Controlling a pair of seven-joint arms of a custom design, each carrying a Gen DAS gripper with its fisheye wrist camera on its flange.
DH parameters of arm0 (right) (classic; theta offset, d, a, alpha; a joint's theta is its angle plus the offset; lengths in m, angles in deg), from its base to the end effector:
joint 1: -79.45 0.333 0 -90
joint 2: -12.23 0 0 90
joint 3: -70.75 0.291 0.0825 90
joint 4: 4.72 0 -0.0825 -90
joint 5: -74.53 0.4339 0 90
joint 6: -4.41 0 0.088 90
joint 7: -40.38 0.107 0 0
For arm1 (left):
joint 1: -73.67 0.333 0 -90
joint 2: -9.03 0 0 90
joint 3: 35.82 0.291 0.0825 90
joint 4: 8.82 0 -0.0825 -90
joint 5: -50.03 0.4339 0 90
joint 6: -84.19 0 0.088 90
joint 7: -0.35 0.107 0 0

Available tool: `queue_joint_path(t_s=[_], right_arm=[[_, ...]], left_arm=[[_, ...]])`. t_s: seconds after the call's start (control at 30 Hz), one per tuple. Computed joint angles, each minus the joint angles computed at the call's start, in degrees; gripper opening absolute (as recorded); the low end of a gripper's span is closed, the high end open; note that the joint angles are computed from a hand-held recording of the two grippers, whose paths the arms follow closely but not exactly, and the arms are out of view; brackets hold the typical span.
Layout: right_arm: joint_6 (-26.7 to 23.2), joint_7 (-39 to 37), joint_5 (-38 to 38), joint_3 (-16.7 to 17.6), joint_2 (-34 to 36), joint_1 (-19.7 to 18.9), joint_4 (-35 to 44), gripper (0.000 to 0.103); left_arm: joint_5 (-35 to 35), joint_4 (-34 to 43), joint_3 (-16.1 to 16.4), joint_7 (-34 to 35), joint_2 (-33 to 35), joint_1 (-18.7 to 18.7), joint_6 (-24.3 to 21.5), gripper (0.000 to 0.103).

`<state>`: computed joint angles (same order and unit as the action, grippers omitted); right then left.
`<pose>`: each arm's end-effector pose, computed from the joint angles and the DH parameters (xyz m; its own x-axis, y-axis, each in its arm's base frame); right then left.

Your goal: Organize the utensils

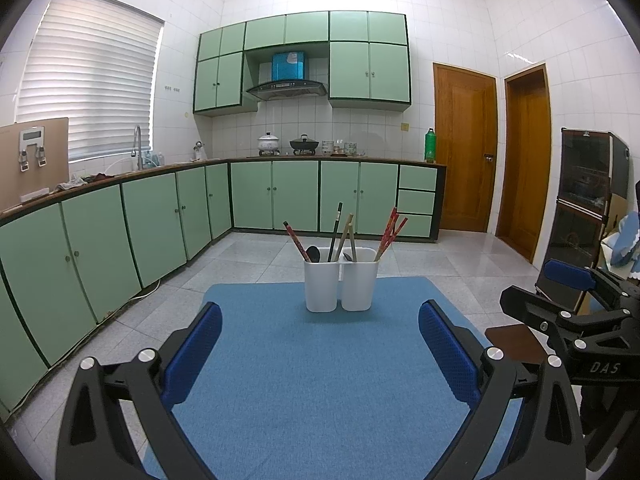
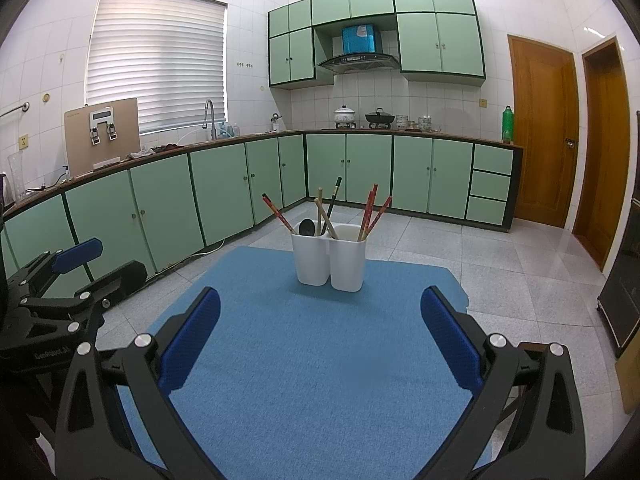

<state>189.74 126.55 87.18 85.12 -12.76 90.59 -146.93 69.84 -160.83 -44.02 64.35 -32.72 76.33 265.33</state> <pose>0.4640 0.2092 0.5411 0.3382 -0.9407 -0.0285 -0.3683 -0.1044 -0.9238 0.4287 -0.0793 0.5691 -0.0310 -0.9995 0.0091 -0.3327 0.0018 -0.9430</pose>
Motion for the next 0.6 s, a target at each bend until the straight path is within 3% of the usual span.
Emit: queue_joint_path(t_s=[0.6], right_arm=[[0.1, -0.2, -0.1, -0.7, 0.5, 0.6, -0.1, 0.097]], left_arm=[[-0.4, 0.0, 0.9, 0.9, 0.3, -0.8, -0.2, 0.097]])
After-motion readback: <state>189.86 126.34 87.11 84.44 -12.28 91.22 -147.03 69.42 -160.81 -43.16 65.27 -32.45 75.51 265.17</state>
